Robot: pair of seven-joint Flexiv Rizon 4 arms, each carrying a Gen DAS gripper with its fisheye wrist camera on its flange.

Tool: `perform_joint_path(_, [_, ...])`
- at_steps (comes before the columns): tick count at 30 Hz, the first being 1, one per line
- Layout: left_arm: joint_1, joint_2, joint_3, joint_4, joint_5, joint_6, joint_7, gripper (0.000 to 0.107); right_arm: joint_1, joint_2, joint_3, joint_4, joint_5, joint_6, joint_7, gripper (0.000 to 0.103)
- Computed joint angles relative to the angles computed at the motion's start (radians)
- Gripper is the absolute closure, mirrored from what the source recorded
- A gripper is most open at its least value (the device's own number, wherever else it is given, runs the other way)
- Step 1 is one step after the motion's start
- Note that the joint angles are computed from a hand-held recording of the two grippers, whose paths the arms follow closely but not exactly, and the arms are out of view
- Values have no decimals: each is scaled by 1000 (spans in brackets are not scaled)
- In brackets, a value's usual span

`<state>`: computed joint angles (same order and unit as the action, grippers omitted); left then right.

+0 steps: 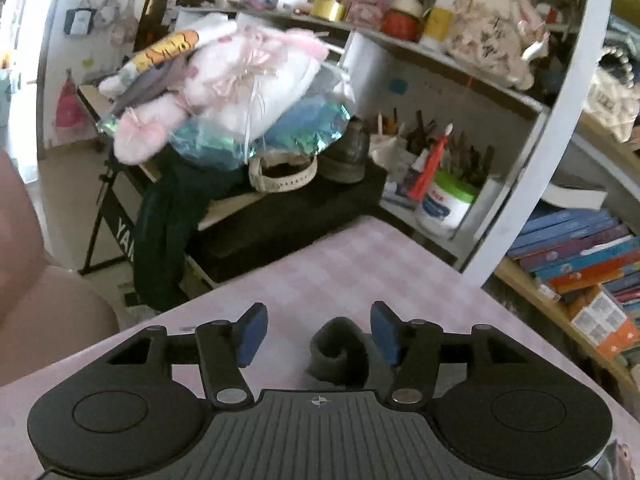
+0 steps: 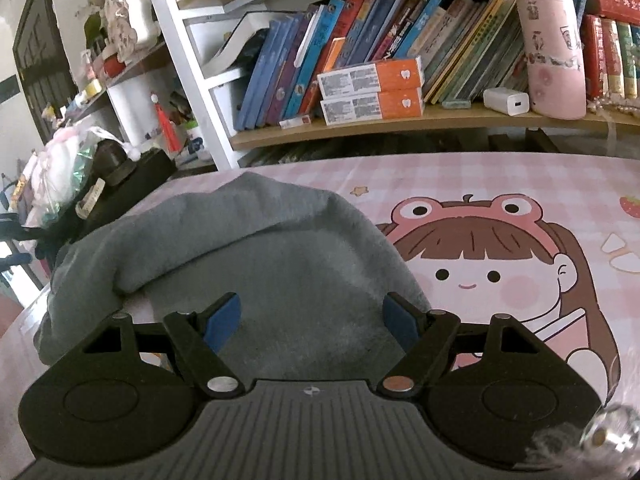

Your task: Fold clothes

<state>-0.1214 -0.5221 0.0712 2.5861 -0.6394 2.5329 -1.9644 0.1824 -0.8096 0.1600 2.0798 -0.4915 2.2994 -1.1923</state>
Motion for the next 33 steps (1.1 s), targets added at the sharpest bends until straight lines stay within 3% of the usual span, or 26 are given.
perform_joint_path(3, [39,27,-5,46,148,32,-27,45,11,2,-7,1,9,-4,-14,26])
perform_joint_path(6, [27,45,-22,70,213,19,-2,40,16,3,-8,3,17,-2,-26,26])
perform_joint_path(16, [-105,38,-53,70,243,-48,159,38,0,19,-4,27,-20,18,-67,26])
perform_joint_path(21, [-260,38,-44,43,82,-111,351,37,-33,35,0,61,-140,49,-140,26])
perform_joint_path(25, [-415,-8,-35,-9,-221,-115,565,37,-31,49,-10,89,-203,60,-221,26])
perform_joint_path(27, [-448,-29,-49,-37,-344,-115,651,37,-21,57,-17,102,-214,50,-265,27])
perform_joint_path(33, [-434,-104,-89,-117,-483,-96,828,34,59,75,-43,124,-85,6,-420,27])
